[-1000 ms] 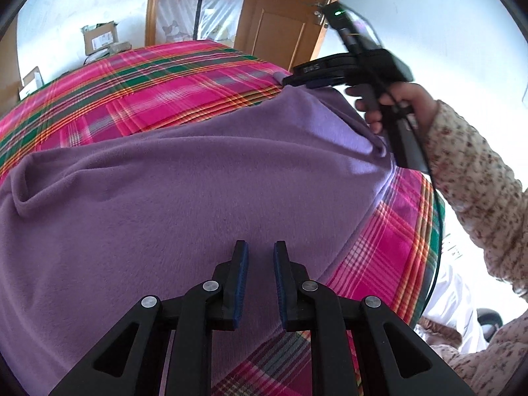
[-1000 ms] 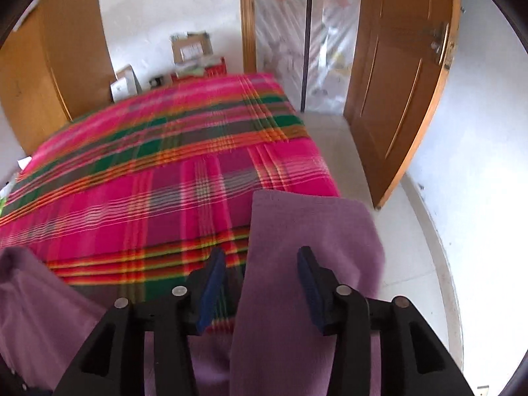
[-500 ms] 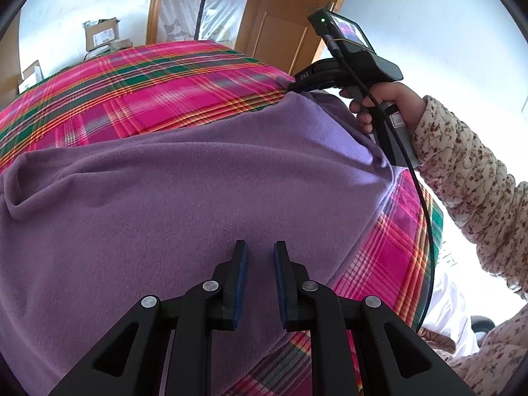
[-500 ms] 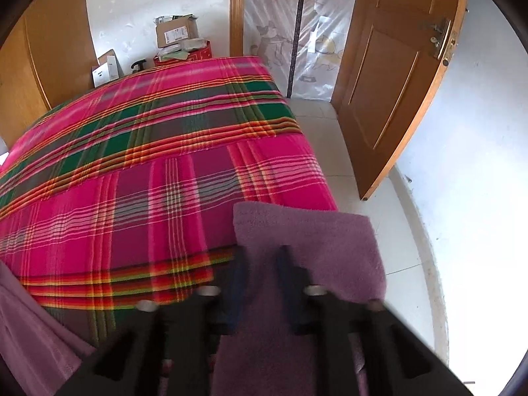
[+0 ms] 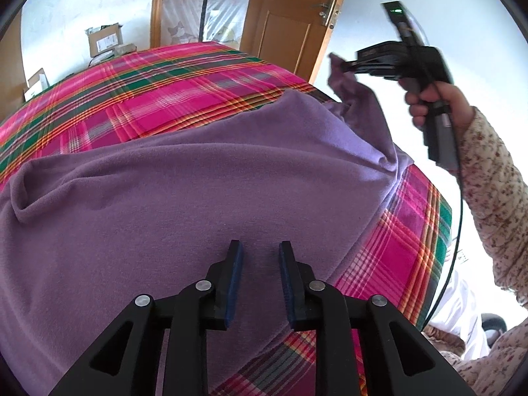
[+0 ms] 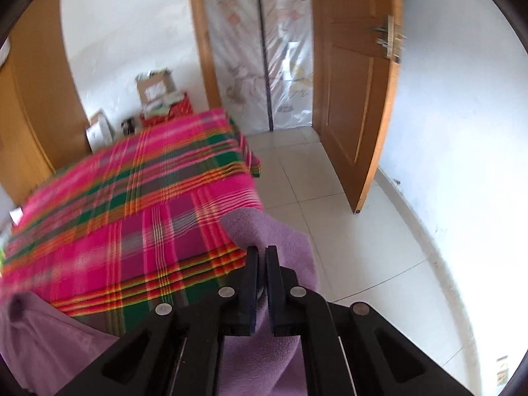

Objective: Fold clothes

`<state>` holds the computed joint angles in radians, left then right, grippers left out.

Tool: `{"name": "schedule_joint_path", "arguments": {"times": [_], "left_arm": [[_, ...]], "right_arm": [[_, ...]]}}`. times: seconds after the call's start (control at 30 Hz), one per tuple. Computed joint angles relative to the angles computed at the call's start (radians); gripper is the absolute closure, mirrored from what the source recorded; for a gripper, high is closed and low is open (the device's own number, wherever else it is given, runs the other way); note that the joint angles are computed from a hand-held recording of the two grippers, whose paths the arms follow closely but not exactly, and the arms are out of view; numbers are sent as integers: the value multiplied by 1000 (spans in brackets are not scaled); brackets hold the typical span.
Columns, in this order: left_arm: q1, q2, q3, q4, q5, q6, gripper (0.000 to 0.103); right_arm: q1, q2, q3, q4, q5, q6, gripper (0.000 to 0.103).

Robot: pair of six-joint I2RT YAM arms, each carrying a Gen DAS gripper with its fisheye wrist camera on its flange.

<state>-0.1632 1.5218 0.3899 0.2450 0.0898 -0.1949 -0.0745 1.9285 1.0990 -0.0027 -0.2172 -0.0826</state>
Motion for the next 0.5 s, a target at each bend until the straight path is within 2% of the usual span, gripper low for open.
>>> {"name": "schedule_joint_path", "arguments": {"times": [0.2,0.5], "left_arm": [[-11,8,30,-42,-20,1,74],[-23,33,78,-76,-18,-26,72]], "right_arm": [[-138,-71,-83,58,-81,17,98],[-330,-6,-92,64,-210,62,98]]}}
